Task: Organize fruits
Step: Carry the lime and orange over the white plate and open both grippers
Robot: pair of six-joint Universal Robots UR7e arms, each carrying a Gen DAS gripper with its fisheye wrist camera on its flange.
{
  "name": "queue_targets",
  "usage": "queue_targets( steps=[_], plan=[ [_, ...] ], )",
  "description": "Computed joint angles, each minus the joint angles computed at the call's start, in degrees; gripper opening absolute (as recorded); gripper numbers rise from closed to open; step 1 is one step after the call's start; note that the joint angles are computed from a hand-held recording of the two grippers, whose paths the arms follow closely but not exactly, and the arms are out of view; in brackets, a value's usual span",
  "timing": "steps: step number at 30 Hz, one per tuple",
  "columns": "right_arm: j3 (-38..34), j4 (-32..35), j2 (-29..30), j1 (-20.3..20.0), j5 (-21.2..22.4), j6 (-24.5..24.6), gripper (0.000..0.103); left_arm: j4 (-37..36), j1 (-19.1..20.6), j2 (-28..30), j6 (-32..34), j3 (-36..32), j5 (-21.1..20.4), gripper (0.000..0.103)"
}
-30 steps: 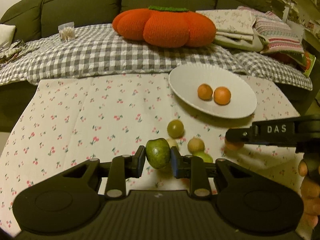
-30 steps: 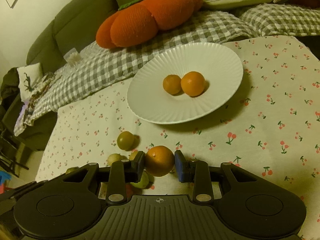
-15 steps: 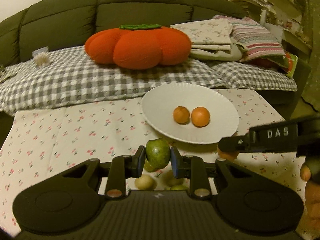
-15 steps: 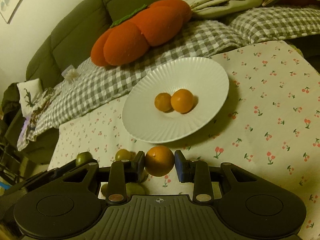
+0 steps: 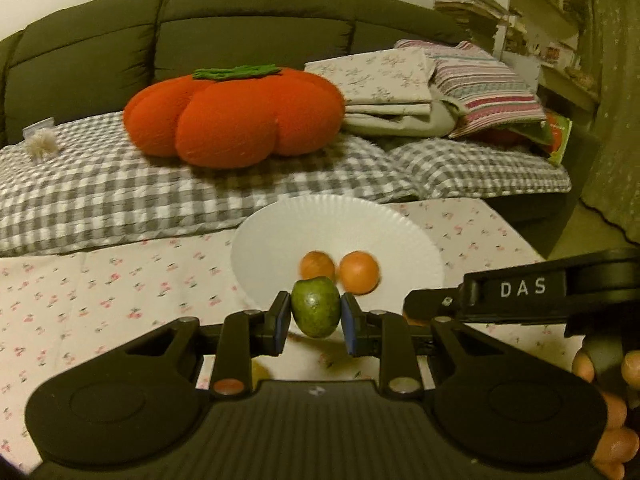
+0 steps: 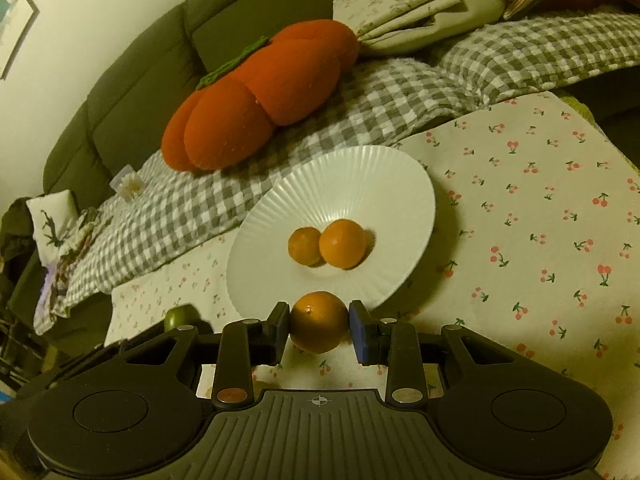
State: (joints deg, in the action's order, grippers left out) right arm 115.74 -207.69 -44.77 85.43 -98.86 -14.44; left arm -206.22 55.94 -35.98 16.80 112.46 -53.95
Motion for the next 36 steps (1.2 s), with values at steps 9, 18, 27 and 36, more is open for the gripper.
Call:
queue_targets(
  steps=[9,18,27,36],
  plan=[
    [-0.9,-1.5,-0.5,-0.9,0.2,1.2,0.030,3.3,2.1,4.4,2.8,-6.0,-2.5,0.025],
    [-4.6,-0.3,1.2,-1.8,-0.5,-1.2,0.031,6.3,4.0,6.3,4.9,-9.2,-4.0,0.025],
    [-5.4,-2.6,2.9,-1.7,-1.3,-3.8,0.058,4.1,3.6,6.0,5.7,-8.4,-3.9,0.060],
    [-3.8,-4.3,0.4,-2.1,-1.2,0.9,0.060,4.1,2.8,1.4,-1.3,-4.2,-2.7,0.060]
  ],
)
